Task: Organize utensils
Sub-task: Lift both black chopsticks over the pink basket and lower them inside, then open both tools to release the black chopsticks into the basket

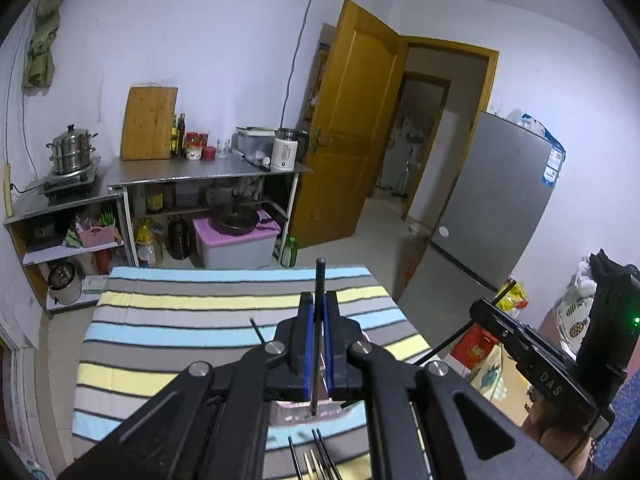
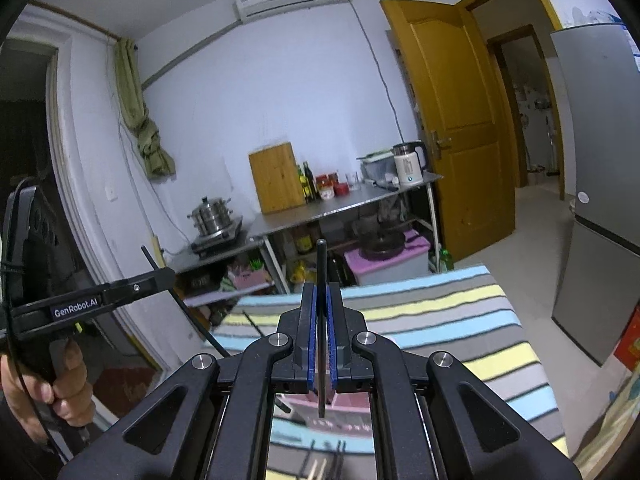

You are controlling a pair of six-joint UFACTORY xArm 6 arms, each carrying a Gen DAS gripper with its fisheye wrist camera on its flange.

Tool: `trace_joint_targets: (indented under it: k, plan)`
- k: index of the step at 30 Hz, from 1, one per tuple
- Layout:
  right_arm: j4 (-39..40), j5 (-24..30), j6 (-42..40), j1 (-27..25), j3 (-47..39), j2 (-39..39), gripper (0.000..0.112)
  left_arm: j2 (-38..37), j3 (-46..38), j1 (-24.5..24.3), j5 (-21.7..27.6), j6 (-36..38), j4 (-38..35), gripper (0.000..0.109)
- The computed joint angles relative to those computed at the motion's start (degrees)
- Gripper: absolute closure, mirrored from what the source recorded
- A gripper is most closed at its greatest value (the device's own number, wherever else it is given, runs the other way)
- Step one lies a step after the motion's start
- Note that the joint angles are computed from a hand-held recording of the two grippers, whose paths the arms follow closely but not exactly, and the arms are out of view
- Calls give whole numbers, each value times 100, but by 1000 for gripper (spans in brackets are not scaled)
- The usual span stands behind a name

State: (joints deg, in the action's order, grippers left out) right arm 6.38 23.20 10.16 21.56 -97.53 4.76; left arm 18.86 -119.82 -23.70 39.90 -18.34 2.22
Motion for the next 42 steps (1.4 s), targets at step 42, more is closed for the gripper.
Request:
trace_joint_targets:
  k: [42]
  plan:
    - [507, 285, -252, -14, -169, 940, 100, 582, 525, 255, -403, 293, -848, 74]
